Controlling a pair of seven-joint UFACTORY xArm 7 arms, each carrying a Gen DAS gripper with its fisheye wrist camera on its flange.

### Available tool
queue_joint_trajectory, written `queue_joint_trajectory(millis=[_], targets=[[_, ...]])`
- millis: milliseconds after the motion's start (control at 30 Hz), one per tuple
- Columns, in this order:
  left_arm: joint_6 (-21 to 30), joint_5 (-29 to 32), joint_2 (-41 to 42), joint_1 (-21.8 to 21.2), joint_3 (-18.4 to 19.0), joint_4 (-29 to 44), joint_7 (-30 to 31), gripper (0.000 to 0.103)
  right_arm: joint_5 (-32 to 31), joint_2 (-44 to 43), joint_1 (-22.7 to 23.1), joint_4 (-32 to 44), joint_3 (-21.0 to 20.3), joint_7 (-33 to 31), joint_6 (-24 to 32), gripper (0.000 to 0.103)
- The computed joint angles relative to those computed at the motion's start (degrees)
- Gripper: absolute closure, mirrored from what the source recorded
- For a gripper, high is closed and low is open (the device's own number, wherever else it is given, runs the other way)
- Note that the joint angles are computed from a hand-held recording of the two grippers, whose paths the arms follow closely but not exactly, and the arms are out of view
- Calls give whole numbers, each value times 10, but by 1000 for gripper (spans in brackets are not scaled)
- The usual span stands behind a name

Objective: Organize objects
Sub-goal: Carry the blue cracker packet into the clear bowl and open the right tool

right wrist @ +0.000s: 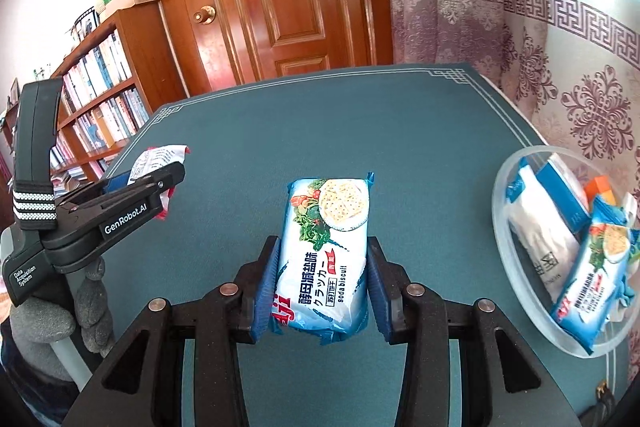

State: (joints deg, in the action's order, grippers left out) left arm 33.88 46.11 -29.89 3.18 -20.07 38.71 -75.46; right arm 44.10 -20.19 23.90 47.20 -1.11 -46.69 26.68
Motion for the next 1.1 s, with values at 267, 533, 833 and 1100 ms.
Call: queue_joint_trajectory(millis=[267, 533, 833, 1100], targets=[[-3, 4, 22, -18, -14, 19, 6, 58, -5, -29, -42, -10, -43, 0, 1, 61], [17, 23, 53, -49, -22, 48, 6, 58, -9, -23, -84, 2, -79, -5, -11, 61], [31, 30, 90, -90, -13, 85, 7, 58, 7, 27, -122, 35, -98, -26, -21, 61], [48, 47, 132, -126, -7, 129, 2, 58, 43, 112, -168, 95, -70, -50, -3, 61]])
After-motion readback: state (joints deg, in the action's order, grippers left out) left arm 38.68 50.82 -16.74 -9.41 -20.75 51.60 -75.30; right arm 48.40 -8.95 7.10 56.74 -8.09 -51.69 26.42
